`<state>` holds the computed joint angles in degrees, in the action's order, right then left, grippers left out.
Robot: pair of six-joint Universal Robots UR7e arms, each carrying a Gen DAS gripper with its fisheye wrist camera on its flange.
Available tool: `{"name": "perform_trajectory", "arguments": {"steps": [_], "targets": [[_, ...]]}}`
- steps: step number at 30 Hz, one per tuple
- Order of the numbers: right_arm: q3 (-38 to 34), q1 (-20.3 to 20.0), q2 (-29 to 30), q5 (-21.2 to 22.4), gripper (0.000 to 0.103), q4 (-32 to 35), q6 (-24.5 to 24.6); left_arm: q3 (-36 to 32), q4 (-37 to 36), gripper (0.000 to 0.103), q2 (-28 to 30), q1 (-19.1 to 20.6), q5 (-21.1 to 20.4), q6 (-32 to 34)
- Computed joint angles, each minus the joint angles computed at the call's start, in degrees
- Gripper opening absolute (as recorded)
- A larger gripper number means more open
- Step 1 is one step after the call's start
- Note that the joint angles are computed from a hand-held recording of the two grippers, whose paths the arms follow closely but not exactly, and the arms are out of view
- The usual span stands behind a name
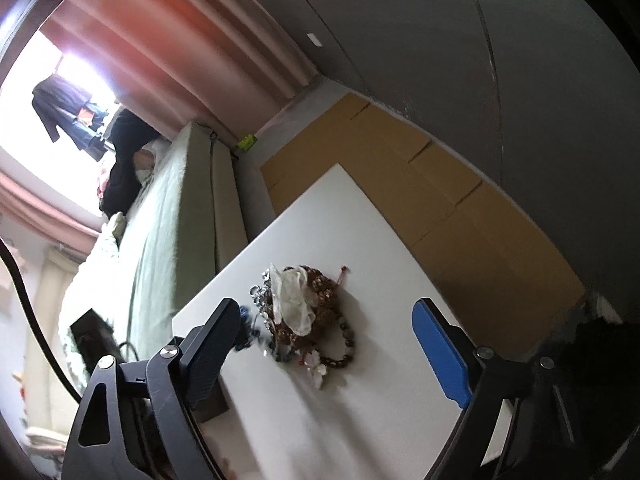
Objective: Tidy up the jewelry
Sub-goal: 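Grasp the blue beaded bracelet with the left gripper while the right gripper reaches the silver chain, then grasp the silver chain with the right gripper while the left gripper carries the blue bracelet to the box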
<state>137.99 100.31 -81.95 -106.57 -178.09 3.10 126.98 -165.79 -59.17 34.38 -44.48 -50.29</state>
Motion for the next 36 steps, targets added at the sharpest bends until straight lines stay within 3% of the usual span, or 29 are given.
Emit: {"name": "perform_trajectory", "arguments": {"steps": [7,13,21,29,32,36], "targets": [[-6.56,5.71,6.30,-1.71,0.065,4.20,-2.74,2.63,-3.23,0.008,-5.13,-0.99,2.42,0.46],[-12.47,7.02,13.23,-1.62,0.049,9.09,-2.93,5.13,-2.69,0.008,-10.10,-1.16,5.42,-1.78],[-19.13,8.34,22.15,-5.32,0.049,13.84,-7.58,7.42,4.90,0.008,-16.85,-1.88,8.99,-5.14],[-25.02,9.70,31.99,-15.93,0.049,17.72,-13.61,9.46,10.02,0.008,-21.83,-1.05,10.39,-9.40],[-25.05,10.53,34.53,-19.82,0.049,16.35,-16.91,9.67,10.36,0.008,-22.60,-0.91,10.75,-9.86],[-23.89,10.96,34.86,-21.19,0.043,14.87,-20.81,9.69,10.43,0.008,-22.74,-1.51,11.14,-10.47]]}}
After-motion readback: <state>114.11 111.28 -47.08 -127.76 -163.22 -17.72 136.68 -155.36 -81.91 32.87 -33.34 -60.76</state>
